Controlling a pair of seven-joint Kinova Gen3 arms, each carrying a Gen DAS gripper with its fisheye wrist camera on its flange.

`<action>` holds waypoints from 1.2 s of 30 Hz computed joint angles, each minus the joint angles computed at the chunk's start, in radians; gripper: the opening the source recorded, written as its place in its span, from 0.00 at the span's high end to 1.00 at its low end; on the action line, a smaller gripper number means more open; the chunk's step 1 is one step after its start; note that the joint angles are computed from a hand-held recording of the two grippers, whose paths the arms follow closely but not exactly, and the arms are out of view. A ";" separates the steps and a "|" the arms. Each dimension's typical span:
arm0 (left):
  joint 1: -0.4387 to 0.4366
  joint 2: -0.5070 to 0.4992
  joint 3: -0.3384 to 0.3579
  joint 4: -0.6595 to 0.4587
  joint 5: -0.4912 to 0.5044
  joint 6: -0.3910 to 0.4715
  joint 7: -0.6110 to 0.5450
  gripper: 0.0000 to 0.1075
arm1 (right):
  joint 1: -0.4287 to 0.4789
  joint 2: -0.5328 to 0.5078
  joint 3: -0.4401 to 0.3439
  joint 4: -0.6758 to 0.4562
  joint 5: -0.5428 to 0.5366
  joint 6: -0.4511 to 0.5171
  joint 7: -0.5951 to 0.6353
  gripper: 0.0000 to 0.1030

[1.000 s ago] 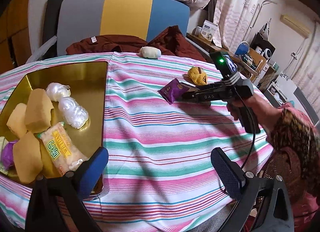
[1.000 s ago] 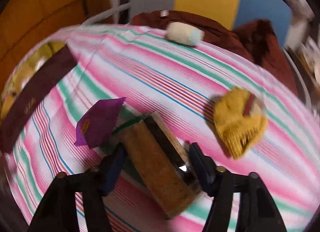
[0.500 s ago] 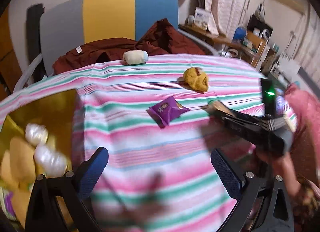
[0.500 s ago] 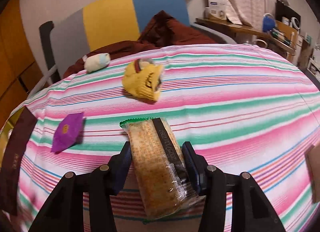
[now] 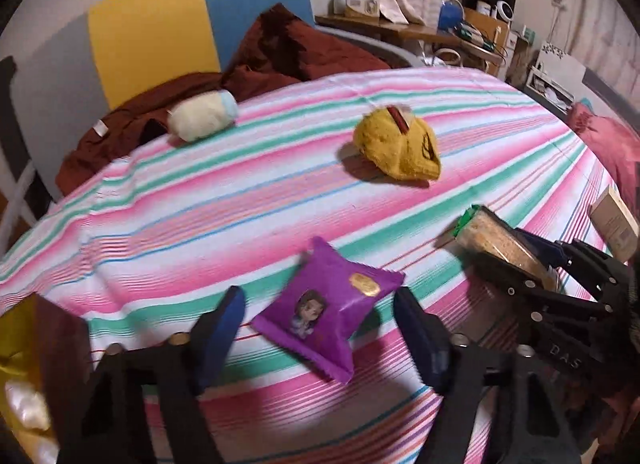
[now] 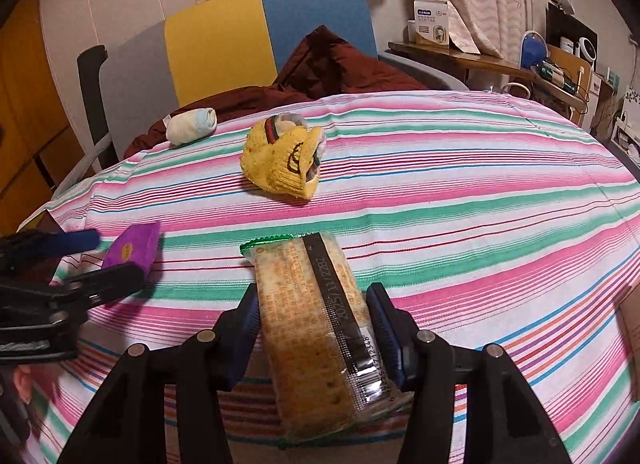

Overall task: Organize objects
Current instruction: 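Grasp the cracker packet with the right gripper and lift it, then grasp the purple snack packet with left while right holds the cracker packet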

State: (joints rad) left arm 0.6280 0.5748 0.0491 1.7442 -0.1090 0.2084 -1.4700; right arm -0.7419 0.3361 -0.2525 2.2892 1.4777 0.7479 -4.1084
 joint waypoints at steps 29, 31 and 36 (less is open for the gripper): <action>-0.087 -0.211 0.080 0.415 0.181 -0.368 0.072 0.59 | -0.049 0.021 0.015 -0.023 -0.061 0.068 0.042 0.49; -0.156 -0.245 0.139 0.460 0.168 -0.400 0.096 0.59 | -0.051 0.019 0.015 -0.018 -0.058 0.070 0.032 0.49; -0.176 -0.328 0.124 0.553 0.184 -0.462 0.096 0.59 | -0.055 0.016 0.012 -0.011 -0.056 0.084 0.007 0.50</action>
